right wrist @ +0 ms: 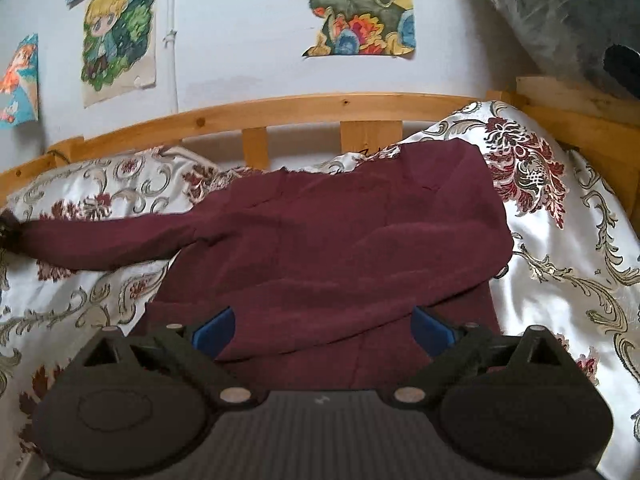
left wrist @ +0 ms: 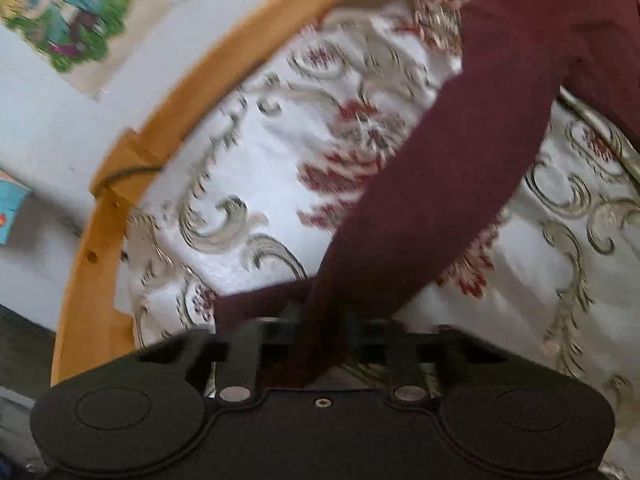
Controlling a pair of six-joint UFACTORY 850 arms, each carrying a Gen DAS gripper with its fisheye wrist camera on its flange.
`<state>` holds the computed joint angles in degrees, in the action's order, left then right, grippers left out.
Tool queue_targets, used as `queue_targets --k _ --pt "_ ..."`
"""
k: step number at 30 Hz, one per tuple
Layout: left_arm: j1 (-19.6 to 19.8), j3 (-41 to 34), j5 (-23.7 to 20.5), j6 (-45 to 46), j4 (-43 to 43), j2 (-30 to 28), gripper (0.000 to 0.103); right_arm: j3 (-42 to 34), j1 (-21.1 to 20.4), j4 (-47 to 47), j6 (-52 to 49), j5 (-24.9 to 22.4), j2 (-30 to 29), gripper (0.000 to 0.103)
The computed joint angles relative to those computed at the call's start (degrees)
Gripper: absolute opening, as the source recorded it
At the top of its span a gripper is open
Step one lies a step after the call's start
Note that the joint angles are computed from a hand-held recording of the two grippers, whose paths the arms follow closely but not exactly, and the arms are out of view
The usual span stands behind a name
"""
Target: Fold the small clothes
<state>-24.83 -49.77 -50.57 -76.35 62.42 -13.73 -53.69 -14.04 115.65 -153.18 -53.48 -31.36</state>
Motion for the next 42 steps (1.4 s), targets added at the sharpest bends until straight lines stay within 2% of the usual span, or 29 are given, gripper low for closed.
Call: queue_targets --k 3,5,10,13,18,21,25,27,32,36,38,41,42 --pt "-0.7 -1.8 -0.4 1.1 -2.9 0.5 0.001 -1.0 -0.5 -1.5 3.3 -1.0 -0.6 0.098" --pt "-1.4 -2.9 1.2 0.9 -6.1 2.3 0.001 -1.4 -0.7 -1.9 3.9 -1.0 -0.9 0.098" --pt "-2.4 -7.3 9.1 -0.2 -17.6 5.9 0.001 -2.6 -1.3 -6.0 7.9 -1.6 -1.4 0.098" --pt "-4.5 -10.5 12.8 -3.6 -19.7 5.4 0.001 -2.9 -1.6 -9.3 9.3 -3.8 -1.5 0.098" --pt "-7.0 -17.9 18.1 -2.3 -22.7 0.2 0.001 -4.8 -2.8 -20.0 11.7 -12.1 -2.8 0.098" --pt "-7.4 -23.0 20.8 5.1 -27.9 -4.0 0.001 -8.0 -3.8 -30.0 16.1 -20.8 -4.8 0.099" --pt "-8.0 -29.6 22.1 11.4 -31.5 -9.6 0.001 -11.4 -4.4 -38.6 18.4 -30.6 -7.0 0.101" --pt "-8.0 -32.7 22.4 14.3 -33.3 -12.3 0.001 -12.7 -4.6 -40.5 20.5 -32.9 -7.9 0.101" --pt "-7.6 -38.4 23.9 19.9 -37.8 -18.1 0.001 -14.0 -4.8 -37.8 25.3 -32.2 -9.1 0.101" --pt "-7.0 -42.1 25.7 22.6 -41.1 -22.6 0.001 -13.2 -4.8 -32.5 27.0 -26.6 -8.6 0.098" --pt "-6.8 -43.8 26.2 25.2 -44.3 -24.5 0.001 -12.0 -4.4 -29.9 25.8 -23.4 -7.8 0.094" --pt "-6.8 -46.3 25.9 30.0 -48.0 -27.1 0.001 -10.7 -3.7 -27.0 23.8 -18.5 -7.1 0.074" --pt "-6.8 -46.8 25.8 31.1 -48.9 -27.8 0.002 -10.6 -3.5 -26.1 23.5 -17.2 -7.1 0.058"
